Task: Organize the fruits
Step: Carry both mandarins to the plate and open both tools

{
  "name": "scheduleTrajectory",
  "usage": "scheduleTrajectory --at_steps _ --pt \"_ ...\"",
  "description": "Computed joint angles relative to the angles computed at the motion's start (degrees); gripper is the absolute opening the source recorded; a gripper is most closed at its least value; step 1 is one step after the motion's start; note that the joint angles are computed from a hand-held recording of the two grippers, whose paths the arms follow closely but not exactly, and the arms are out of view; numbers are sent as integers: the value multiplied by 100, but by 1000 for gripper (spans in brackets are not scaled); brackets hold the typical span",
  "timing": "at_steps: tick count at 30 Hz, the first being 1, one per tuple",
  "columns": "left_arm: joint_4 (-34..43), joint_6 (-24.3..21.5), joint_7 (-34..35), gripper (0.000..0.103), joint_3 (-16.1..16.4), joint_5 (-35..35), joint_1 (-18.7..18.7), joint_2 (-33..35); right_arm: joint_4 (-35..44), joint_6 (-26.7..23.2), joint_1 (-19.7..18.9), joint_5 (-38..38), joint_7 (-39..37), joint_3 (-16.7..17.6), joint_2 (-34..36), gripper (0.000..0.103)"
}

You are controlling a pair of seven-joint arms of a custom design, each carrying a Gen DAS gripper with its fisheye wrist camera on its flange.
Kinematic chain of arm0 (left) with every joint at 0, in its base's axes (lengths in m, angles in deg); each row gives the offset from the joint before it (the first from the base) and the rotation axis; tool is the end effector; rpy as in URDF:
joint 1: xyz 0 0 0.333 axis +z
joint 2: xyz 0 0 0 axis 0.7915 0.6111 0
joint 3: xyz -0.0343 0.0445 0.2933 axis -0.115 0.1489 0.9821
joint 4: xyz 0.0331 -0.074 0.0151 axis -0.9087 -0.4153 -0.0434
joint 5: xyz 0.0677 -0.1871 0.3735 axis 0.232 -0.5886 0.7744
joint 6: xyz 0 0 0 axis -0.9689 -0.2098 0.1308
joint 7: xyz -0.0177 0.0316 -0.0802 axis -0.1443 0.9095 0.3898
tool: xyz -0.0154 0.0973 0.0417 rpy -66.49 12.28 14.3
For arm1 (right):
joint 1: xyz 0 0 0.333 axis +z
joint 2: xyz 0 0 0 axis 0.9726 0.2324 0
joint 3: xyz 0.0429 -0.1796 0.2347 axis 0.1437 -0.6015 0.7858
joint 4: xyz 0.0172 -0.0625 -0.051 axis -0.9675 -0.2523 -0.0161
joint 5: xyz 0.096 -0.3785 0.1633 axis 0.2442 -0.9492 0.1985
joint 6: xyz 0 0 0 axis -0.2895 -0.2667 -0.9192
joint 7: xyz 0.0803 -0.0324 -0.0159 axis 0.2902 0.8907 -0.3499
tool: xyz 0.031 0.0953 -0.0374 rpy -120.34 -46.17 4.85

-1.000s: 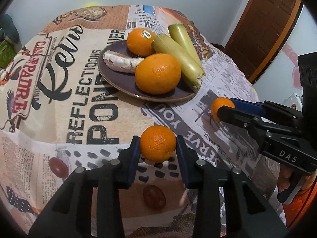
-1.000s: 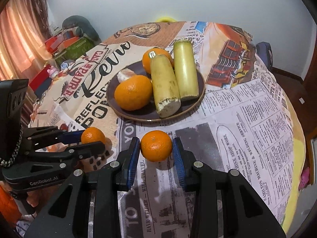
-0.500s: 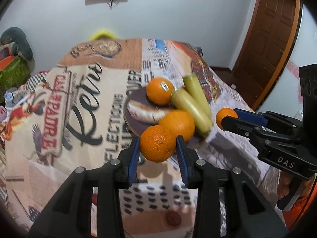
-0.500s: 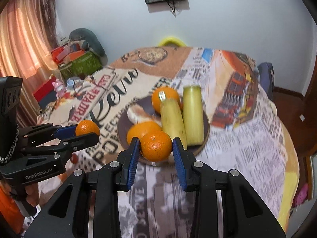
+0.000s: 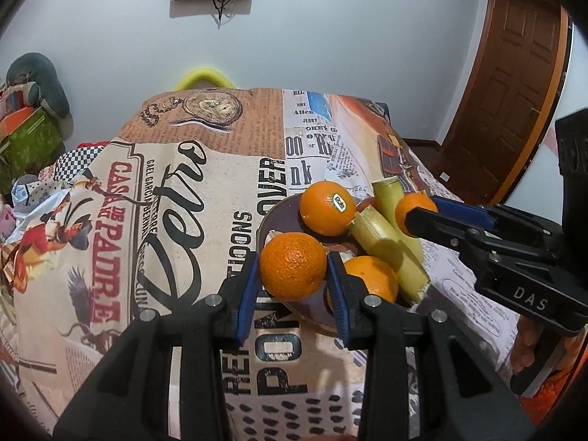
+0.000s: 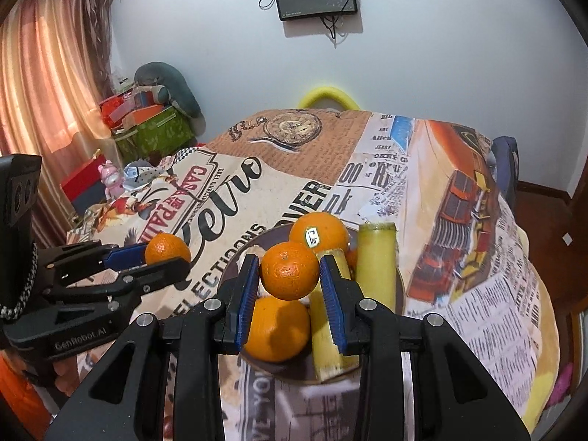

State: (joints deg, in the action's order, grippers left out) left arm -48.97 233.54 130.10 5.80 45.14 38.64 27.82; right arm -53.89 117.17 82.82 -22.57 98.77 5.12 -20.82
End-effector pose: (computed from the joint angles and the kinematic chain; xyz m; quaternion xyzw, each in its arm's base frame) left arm 0.6580 -0.2687 0.4689 -0.6579 0.6422 -0.3211 0.2271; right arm 0.7040 0.1357 0.4814 -0.7885 0.4392 -0.1362 0.4084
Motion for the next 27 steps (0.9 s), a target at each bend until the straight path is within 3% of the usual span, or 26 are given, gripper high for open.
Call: scheduleTrajectory --at_steps 11,22,27 --pt "417 -157 327 36 -61 -380 59 484 688 -178 54 -488 608 -1 615 31" --pt "675 -379 808 36 -170 -822 94 757 900 -154 26 -725 786 101 843 32" --pt "683 -347 751 52 -60 -781 -17 761 1022 -320 -11 -773 850 122 916 35"
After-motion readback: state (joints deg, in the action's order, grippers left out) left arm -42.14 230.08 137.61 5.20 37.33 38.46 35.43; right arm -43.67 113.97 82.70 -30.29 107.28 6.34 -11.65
